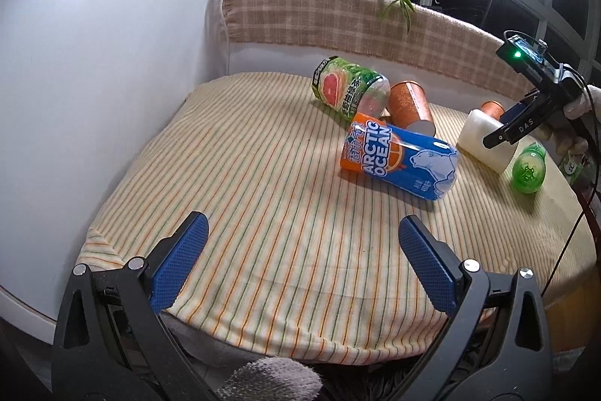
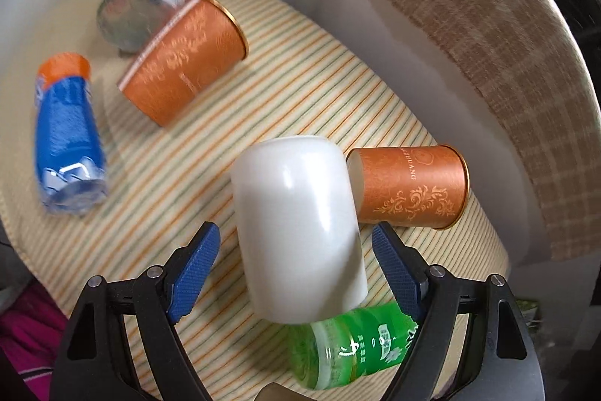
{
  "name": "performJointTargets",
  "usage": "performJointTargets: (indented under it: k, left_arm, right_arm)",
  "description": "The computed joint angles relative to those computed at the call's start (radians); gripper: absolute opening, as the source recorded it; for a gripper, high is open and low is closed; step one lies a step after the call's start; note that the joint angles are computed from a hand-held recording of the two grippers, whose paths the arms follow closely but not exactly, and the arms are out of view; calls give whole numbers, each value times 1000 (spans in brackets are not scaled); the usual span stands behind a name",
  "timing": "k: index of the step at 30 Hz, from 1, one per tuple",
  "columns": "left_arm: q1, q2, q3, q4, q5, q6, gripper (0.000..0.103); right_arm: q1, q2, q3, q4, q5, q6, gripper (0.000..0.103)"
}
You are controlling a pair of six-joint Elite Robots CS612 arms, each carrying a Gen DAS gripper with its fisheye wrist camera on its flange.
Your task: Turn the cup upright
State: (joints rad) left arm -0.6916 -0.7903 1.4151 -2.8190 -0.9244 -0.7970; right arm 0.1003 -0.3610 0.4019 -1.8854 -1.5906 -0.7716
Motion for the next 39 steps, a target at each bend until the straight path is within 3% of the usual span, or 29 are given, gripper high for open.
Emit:
performJointTargets:
  k: [5,6,8,13,14,25,31,34,39]
  left_arm:
    - [-1,0,-1,7,2,-1,103]
    - [-1,-1,1,5,5,-2,103]
    - [0,-2,2,9,5,-9,103]
    - [1,-7,8,21,14,-23,103]
    - [0,-7,7,22,16,-22,103]
    - [-11,17,-35,-3,25,74,103]
    - [-15,29,-60,-6,2,129,103]
    - [-17,34,-71,-7,-14,174,102]
    - [-13,54,-114,-28,-86,311,102]
  right_arm:
    - [11,23,-22,-10,-55,-29,80]
    - [11,22,-15,-19,-61,-32,74]
    - [8,22,-12,-26,-49,-28,74]
    - [2,-25,81,-90,-28,-60,74]
    - [0,-56,136,-118,-20,-69,74]
    - [-26,-229,438,-261,170,-229,73]
    - [-36,-283,540,-299,282,-272,73]
    - [-40,-287,554,-284,333,-316,73]
    - [-52,-294,573,-217,390,-359,73]
